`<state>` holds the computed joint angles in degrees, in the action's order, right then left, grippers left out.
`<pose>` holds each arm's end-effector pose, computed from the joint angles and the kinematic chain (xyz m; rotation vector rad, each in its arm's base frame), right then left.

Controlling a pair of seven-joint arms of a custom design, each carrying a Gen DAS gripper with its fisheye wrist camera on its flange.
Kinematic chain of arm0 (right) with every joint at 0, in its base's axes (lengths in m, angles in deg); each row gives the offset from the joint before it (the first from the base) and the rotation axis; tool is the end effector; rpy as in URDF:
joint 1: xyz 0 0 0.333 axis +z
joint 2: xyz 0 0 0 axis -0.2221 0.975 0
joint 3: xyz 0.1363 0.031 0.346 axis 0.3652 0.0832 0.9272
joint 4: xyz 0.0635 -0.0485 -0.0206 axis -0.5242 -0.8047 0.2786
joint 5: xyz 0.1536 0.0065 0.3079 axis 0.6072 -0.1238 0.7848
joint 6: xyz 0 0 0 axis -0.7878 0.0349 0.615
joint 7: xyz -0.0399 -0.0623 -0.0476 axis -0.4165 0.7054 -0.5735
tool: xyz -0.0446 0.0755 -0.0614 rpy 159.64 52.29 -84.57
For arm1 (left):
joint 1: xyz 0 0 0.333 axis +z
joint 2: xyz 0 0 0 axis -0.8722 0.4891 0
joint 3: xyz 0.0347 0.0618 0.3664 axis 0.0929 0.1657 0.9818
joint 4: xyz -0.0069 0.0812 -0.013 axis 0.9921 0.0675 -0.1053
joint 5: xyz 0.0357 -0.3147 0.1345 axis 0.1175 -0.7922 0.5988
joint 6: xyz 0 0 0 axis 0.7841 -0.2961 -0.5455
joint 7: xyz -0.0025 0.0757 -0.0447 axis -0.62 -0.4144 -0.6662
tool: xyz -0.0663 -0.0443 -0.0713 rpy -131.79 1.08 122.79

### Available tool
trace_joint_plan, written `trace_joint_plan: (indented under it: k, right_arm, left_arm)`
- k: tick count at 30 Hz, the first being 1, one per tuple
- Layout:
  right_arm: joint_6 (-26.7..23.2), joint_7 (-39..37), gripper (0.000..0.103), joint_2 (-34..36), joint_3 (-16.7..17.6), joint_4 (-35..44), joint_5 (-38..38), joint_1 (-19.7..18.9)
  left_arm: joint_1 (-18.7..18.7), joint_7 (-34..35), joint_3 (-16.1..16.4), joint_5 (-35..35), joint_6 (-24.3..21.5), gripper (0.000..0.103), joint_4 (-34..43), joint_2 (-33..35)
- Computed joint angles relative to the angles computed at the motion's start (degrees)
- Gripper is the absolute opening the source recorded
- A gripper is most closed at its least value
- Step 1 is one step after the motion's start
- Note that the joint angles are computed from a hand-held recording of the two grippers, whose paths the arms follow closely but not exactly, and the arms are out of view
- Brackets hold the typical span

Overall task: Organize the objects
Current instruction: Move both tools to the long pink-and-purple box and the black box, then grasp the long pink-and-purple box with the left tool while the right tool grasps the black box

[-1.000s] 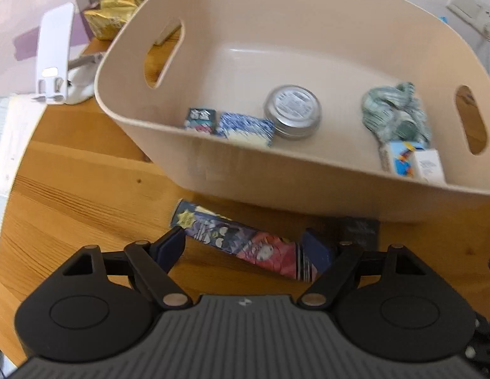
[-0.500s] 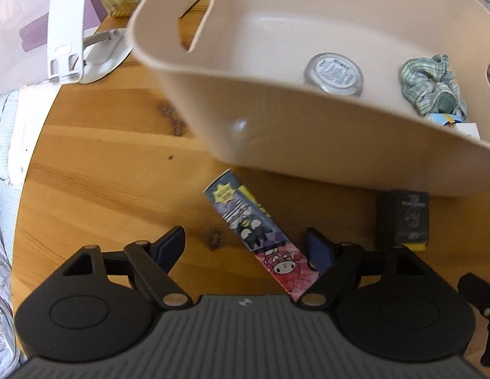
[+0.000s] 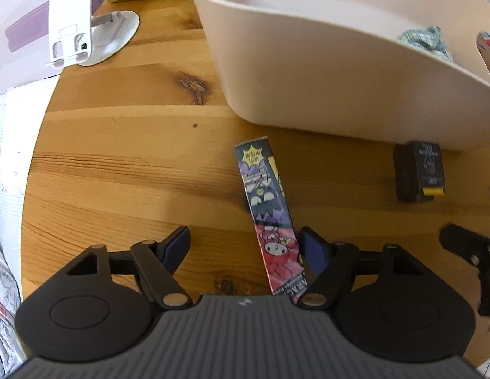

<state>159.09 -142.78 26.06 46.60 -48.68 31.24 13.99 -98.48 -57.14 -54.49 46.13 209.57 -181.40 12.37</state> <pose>0.6978 0.3167 0.3484 -0.8670 2.7866 -0.5430 0.3025 -0.4604 0.3150 -2.8026 -0.8341 0.0777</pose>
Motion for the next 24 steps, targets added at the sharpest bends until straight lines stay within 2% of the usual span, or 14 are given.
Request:
trace_joint_plan:
  k: [4, 7, 10, 12, 14, 15, 18, 19, 21, 24]
  right_arm:
    - [0.55, -0.96, 0.103, 2.62, -0.24, 3.56, 0.39, -0.78]
    - [-2.66, -2.96, 0.103, 5.97, -0.66, 9.7, 1.25, -1.03]
    - [-7.07, -4.88, 0.089, 9.58, -1.4, 16.66, 2.24, -0.97]
    - [-8.59, -4.67, 0.079, 10.99, -1.88, 19.28, 3.03, -0.95]
    - [-9.18, -3.62, 0.064, 11.44, -2.4, 20.02, 3.4, -0.8]
    - [-9.52, -3.04, 0.06, 11.77, -2.6, 20.61, 3.54, -0.71]
    - [-8.04, -3.2, 0.04, 11.79, -2.2, 20.01, 3.98, -1.16]
    - [-9.17, -4.18, 0.031, 12.51, -2.34, 21.53, 3.82, -0.96]
    - [-10.92, -6.2, 0.029, 13.68, -2.19, 24.01, 4.15, -0.78]
    - [-8.83, -6.37, 0.029, 12.19, -2.23, 21.1, 4.0, -0.32]
  left_arm:
    - [-1.51, -1.84, 0.37, 2.28, -0.27, 0.072, 0.07, 0.35]
    - [-1.54, -1.0, 0.1, 2.55, -2.3, 0.067, 0.88, 0.46]
    - [-1.54, 0.3, -0.12, 2.98, -3.49, 0.058, 1.04, 0.24]
    - [-1.64, 0.65, -0.21, 3.15, -3.8, 0.045, 0.84, -0.07]
    - [-1.95, 0.05, -0.23, 3.18, -4.0, 0.024, 0.58, -0.39]
    - [-2.21, -0.9, -0.13, 3.27, -3.75, 0.024, 0.26, -0.6]
    - [-2.06, -1.23, -0.46, 2.47, -3.71, 0.024, -0.17, -0.66]
    - [-2.01, -0.94, -0.53, 2.41, -3.95, 0.024, 0.0, -0.56]
    - [-2.1, -0.5, -0.56, 2.61, -4.31, 0.024, 0.33, -0.31]
    - [-2.46, -0.4, -0.26, 3.19, -6.15, 0.024, 2.48, 0.33]
